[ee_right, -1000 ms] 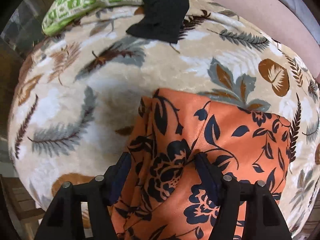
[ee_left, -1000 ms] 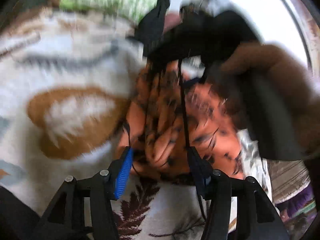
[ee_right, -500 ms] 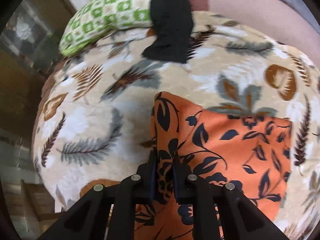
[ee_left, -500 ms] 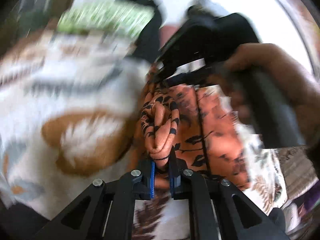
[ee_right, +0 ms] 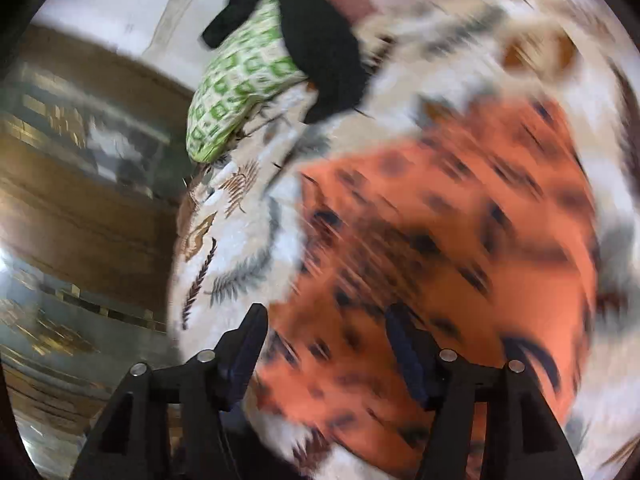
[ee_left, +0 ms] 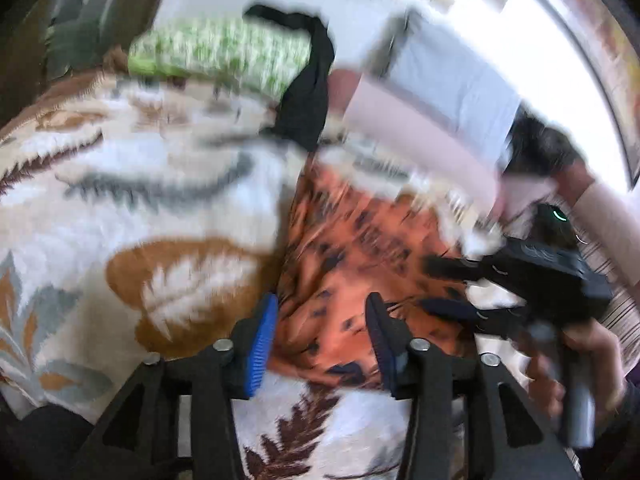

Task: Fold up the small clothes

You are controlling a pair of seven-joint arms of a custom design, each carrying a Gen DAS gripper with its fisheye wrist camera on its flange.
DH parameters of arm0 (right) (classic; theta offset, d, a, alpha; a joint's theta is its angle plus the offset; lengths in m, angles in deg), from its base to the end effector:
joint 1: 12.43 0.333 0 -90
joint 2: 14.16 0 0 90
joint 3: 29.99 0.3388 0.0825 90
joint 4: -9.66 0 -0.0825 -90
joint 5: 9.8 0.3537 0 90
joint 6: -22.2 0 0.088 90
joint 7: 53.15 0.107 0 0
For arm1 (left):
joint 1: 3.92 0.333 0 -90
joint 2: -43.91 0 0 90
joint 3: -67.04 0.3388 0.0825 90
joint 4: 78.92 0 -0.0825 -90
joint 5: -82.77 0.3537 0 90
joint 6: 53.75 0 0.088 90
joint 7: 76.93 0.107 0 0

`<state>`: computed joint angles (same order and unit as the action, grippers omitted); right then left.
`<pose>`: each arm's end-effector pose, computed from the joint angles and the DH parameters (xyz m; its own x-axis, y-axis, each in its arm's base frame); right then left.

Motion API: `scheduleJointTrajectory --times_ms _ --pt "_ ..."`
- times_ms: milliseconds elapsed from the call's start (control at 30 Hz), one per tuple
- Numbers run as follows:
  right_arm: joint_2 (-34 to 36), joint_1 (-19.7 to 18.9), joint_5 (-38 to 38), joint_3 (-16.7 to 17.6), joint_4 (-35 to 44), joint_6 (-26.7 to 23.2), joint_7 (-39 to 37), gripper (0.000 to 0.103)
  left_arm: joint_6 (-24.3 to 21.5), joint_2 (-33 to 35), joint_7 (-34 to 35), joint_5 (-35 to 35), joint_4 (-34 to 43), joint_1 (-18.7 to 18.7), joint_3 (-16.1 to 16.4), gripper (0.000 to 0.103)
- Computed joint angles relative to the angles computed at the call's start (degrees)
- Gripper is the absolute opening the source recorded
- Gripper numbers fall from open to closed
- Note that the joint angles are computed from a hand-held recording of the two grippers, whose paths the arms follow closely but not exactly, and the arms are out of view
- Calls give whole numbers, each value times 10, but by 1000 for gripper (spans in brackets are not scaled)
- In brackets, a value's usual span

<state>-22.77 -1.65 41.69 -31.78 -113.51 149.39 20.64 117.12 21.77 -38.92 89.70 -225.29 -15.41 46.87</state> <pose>0.4912 0.1023 0.5343 0.0482 -0.7282 -0.6837 -0.9693 0.1312 -0.2081 0.3542 -0.2458 0.5253 0.0526 -0.9150 0.4001 -0.7396 -0.3049 -0.6001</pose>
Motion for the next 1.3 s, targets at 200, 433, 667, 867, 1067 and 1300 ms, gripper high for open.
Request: scheduleJointTrajectory --times_ms 200,433,667,867,1067,1300 --pt "-77 -23 79 -32 -89 -9 -75 67 -79 -19 7 -44 16 -19 22 47" --pt "-94 -26 168 -67 -152 -46 -163 67 -87 31 46 16 107 3 11 58" --pt "-94 -53 202 -73 -163 -93 -194 67 -216 137 32 57 194 13 19 60" --pt "-105 -78 187 -80 -151 -127 -221 67 -163 131 50 148 223 -7 22 61" --pt "-32 -102 207 -88 -95 -96 -196 70 -206 226 101 129 278 -26 42 64" --pt "50 -126 230 -56 -48 -145 -163 36 -172 236 105 70 255 -29 66 73"
